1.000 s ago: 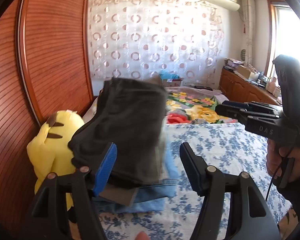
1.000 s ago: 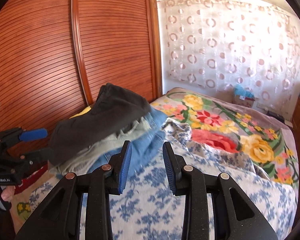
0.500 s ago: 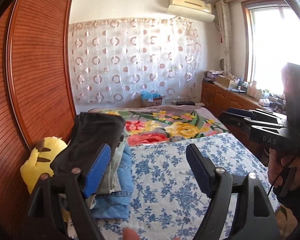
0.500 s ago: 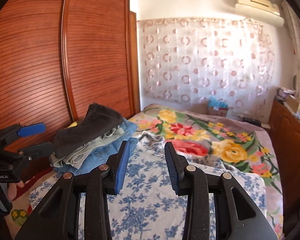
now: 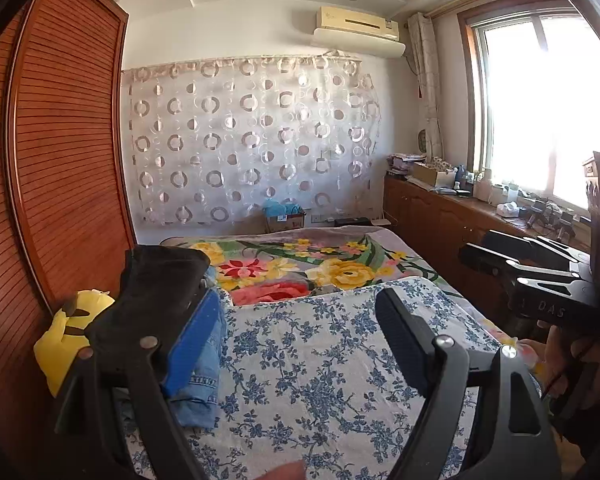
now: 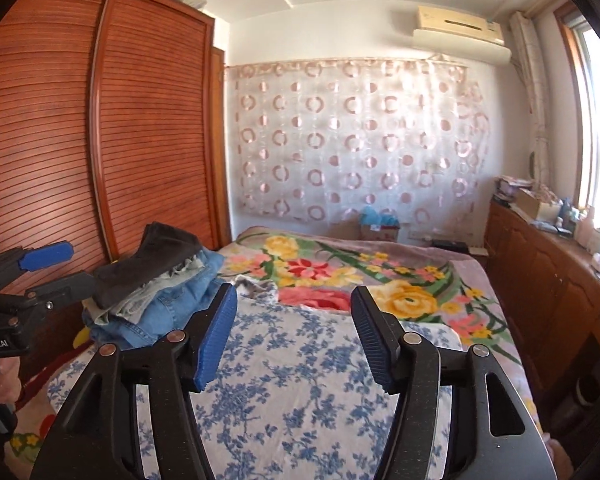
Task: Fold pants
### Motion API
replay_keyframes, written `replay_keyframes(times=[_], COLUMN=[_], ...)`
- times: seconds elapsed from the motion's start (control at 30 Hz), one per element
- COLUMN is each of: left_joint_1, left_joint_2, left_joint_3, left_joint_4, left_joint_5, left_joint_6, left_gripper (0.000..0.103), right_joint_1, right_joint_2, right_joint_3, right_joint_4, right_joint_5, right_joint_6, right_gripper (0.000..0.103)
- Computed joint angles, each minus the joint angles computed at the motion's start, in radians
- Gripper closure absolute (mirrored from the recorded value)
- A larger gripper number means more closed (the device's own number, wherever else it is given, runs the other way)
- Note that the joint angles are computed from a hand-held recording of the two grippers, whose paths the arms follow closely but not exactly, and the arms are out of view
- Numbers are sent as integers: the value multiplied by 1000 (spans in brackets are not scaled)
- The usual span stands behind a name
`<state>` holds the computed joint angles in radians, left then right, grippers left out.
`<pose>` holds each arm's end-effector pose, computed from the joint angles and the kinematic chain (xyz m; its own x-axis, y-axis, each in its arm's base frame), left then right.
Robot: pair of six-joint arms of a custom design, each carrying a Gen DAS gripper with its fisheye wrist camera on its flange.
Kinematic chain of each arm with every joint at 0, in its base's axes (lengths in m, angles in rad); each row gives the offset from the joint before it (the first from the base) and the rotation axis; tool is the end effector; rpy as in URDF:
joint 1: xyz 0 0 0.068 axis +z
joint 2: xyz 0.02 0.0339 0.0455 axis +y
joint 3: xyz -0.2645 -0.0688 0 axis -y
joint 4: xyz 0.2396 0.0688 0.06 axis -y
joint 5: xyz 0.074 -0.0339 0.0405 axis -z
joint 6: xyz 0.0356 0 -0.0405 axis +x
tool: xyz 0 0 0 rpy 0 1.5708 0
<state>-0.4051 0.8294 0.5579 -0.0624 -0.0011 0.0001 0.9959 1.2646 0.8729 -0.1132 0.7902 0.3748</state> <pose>0.1763 -0.0756 0.2662 -0.3012 0.1293 -0.9448 0.3932 0.9195 0.0005 0.1688 0.2140 0.2818 -0.3372 -0.0466 -0.9403 -0.1386 0.9903 0.0006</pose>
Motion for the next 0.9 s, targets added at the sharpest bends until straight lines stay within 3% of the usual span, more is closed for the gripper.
replay_keyframes(times=[0.27, 0.5, 0.67, 0.9], left_joint_1=[-144, -308, -383, -375], left_joint_2=[-75, -164, -218, -279], left_joint_3=[-15, -30, -51, -78], left_joint_4=[-46, -139, -205, -262], left_joint_5=[-107, -276, -357, -362], left_joint_6=[-46, -97, -131, -144], left_gripper=[22, 21, 21, 21], right_joint_1=[144, 281, 351, 381], right_joint_2=[-134, -170, -148, -94], right_joint_3=[-59, -34, -4, 9], right_joint_4=[-188, -417, -596, -652], right_joint_5=[224, 368, 416, 425], right_joint_6=[181, 367, 555, 658], right_gripper=[36, 36, 36, 36])
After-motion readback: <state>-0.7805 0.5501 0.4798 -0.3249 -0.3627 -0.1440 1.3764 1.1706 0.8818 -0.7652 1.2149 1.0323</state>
